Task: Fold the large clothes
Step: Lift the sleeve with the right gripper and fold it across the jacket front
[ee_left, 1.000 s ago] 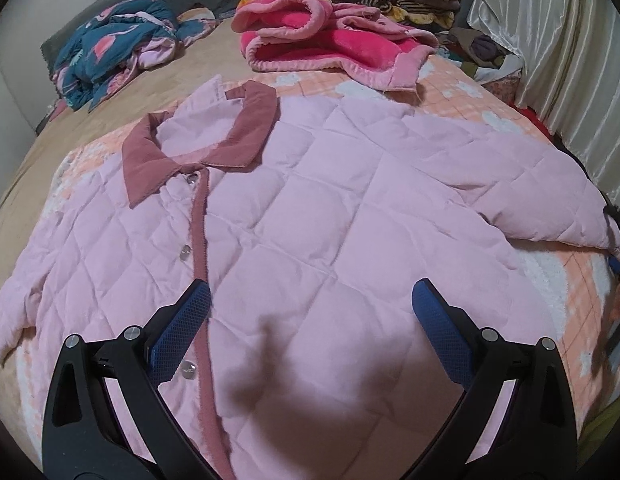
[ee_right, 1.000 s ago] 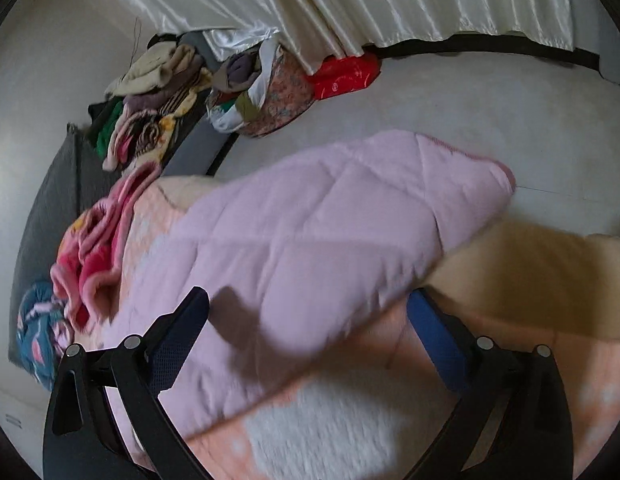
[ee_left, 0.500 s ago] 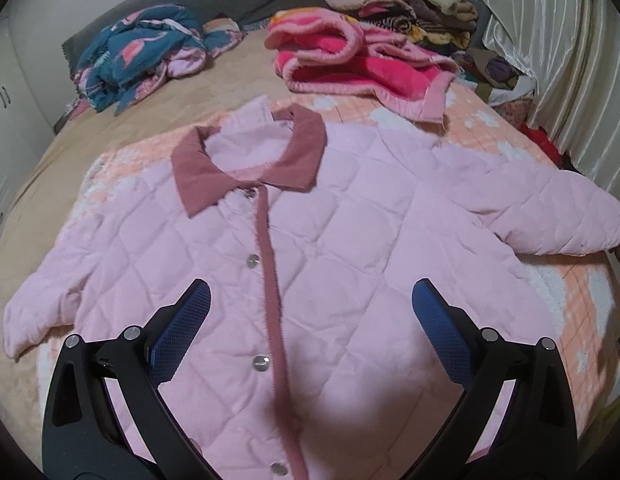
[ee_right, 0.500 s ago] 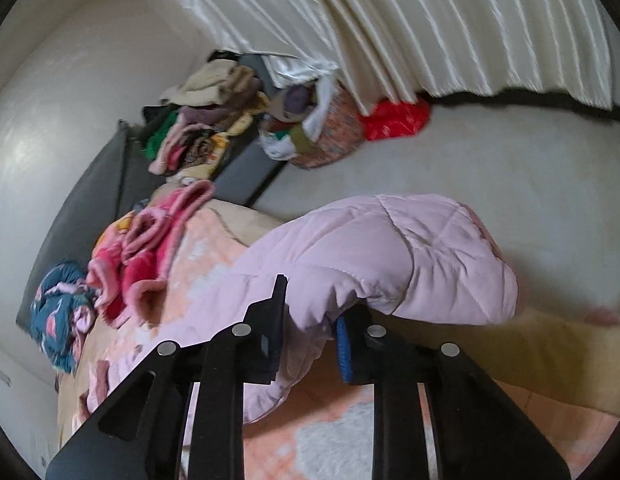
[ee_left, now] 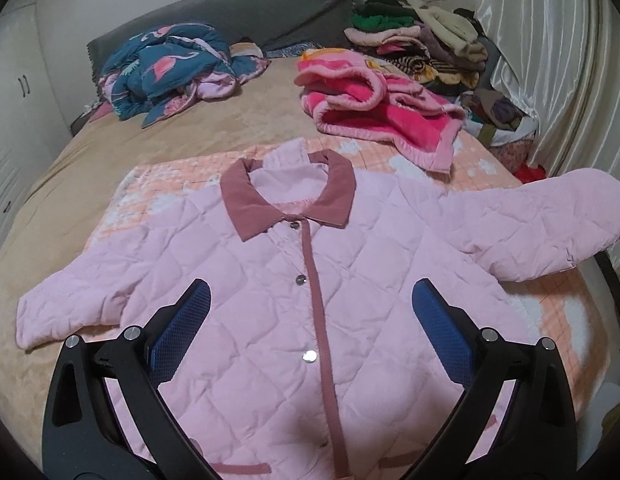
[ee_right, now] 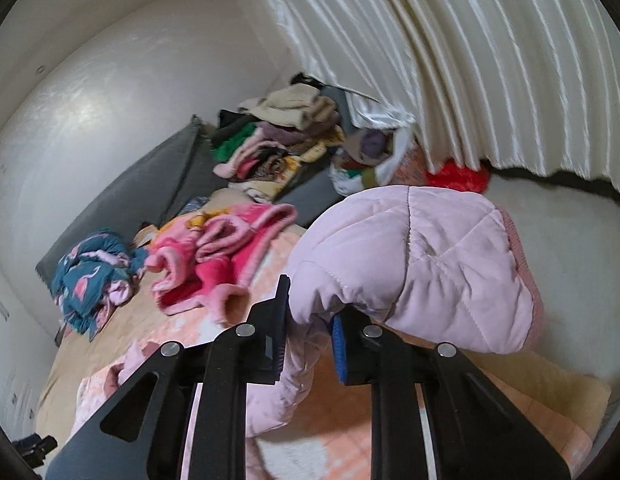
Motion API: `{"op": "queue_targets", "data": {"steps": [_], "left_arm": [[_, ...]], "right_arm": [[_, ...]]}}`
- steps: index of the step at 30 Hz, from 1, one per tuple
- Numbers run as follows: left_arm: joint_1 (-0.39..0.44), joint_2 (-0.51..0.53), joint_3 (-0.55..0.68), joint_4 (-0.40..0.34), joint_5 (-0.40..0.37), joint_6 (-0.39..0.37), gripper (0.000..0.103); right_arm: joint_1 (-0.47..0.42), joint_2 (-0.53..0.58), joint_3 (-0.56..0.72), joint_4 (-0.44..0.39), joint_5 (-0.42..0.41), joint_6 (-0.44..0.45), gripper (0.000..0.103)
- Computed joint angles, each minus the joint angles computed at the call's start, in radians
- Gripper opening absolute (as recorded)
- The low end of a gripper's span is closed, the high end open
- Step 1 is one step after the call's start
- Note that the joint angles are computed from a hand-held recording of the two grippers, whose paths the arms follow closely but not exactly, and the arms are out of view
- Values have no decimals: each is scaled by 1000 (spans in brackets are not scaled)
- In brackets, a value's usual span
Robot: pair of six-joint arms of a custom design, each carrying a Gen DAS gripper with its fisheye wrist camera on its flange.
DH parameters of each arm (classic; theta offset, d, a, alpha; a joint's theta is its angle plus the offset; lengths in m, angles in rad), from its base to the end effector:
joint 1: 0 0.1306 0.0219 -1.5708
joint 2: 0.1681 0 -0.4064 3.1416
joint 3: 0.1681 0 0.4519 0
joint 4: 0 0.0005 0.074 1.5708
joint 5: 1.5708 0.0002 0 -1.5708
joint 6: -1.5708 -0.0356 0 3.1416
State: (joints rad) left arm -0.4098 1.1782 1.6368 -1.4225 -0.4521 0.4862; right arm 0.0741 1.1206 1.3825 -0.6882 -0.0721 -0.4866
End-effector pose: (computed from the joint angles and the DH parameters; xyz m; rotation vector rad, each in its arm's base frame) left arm 0.3701 -0.1443 0.6397 -0.2647 2.3948 0.1722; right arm 0.4435 0.0350 0.5925 0.3680 1.9883 0.4303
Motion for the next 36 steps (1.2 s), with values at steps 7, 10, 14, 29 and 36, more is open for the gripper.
{"op": "queue_targets", "data": {"steps": [7, 10, 14, 29, 36], "left_arm": [[33, -21, 28, -14, 19, -44, 95], [71, -26, 40, -25, 96, -31, 95], [118, -33, 57, -31, 122, -36, 95], [268, -93, 64, -35, 203, -63, 95], [327, -116, 34, -26, 243, -73, 95]], "right_arm": [[102, 10, 87, -29, 46, 77, 18], [142, 29, 138, -57, 53, 94, 18], [192, 52, 194, -85, 66, 121, 17], [393, 141, 325, -123, 129, 213, 17], [464, 194, 363, -117, 128, 245, 17]]}}
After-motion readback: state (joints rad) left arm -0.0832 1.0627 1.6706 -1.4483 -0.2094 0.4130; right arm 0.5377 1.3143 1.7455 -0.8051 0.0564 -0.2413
